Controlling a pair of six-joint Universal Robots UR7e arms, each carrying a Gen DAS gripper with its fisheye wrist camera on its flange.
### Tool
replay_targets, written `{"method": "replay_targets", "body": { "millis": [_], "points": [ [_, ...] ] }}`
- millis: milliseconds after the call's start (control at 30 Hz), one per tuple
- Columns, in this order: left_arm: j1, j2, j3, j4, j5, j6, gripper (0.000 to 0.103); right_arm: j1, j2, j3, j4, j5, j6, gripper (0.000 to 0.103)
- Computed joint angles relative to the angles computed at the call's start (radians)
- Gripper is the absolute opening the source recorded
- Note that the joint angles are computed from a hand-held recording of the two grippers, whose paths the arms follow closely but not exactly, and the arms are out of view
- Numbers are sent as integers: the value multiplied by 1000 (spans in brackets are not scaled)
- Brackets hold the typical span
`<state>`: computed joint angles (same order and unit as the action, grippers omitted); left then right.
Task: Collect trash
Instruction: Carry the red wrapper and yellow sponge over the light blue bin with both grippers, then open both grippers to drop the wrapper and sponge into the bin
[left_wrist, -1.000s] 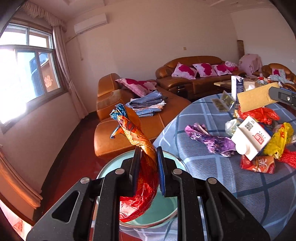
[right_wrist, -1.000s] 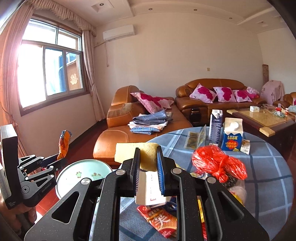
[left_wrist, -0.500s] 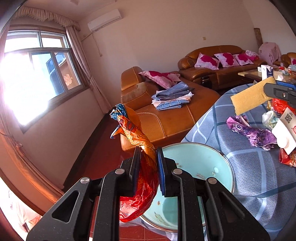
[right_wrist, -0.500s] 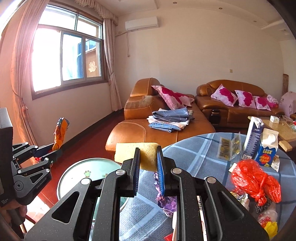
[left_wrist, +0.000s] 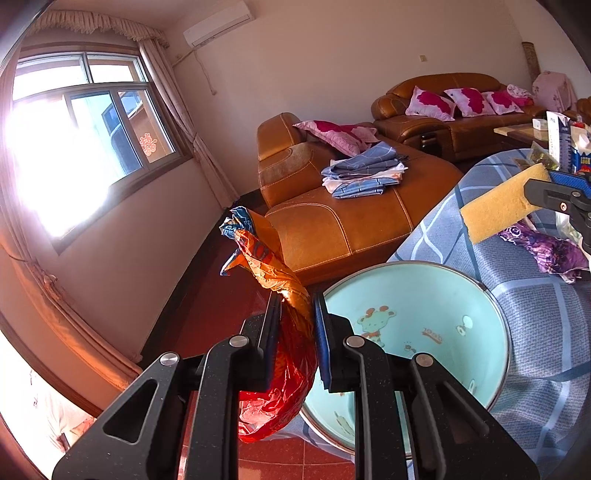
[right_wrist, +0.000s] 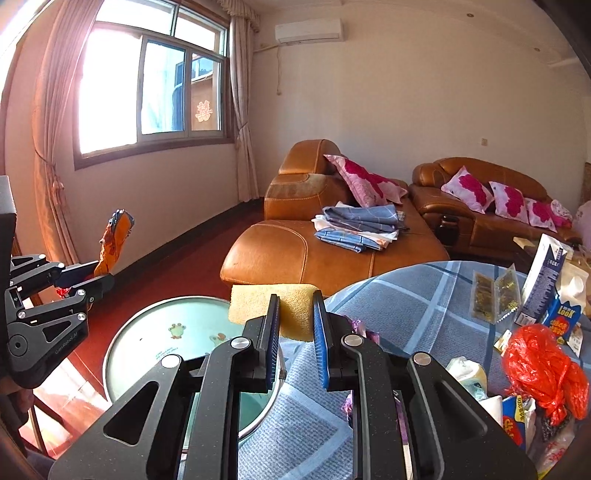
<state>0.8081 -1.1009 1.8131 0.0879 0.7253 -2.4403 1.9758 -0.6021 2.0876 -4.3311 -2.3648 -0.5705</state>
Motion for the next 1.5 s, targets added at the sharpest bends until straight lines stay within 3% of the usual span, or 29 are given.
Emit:
{"method": "replay_targets", "body": {
  "millis": [567, 1000, 1167, 1233, 1267, 1500],
  "points": [
    [20, 21, -19, -8, -15, 12, 18, -10, 37, -46, 45, 9, -51, 18],
    [33, 17, -22, 27, 37, 6, 19, 3, 61, -79, 82, -16, -97, 19],
    [35, 24, -17, 52, 73, -2, 29, 4, 65, -81, 92, 1, -106, 25],
    [30, 20, -4, 38, 72, 5, 49, 7, 73, -89, 90, -2, -118, 26],
    [29, 17, 1, 34, 76, 6, 52, 8, 76, -91, 92, -1, -119, 30],
    [28, 13, 5, 32, 69, -2, 55, 10, 80, -89, 85, 3, -118, 36]
  ]
}}
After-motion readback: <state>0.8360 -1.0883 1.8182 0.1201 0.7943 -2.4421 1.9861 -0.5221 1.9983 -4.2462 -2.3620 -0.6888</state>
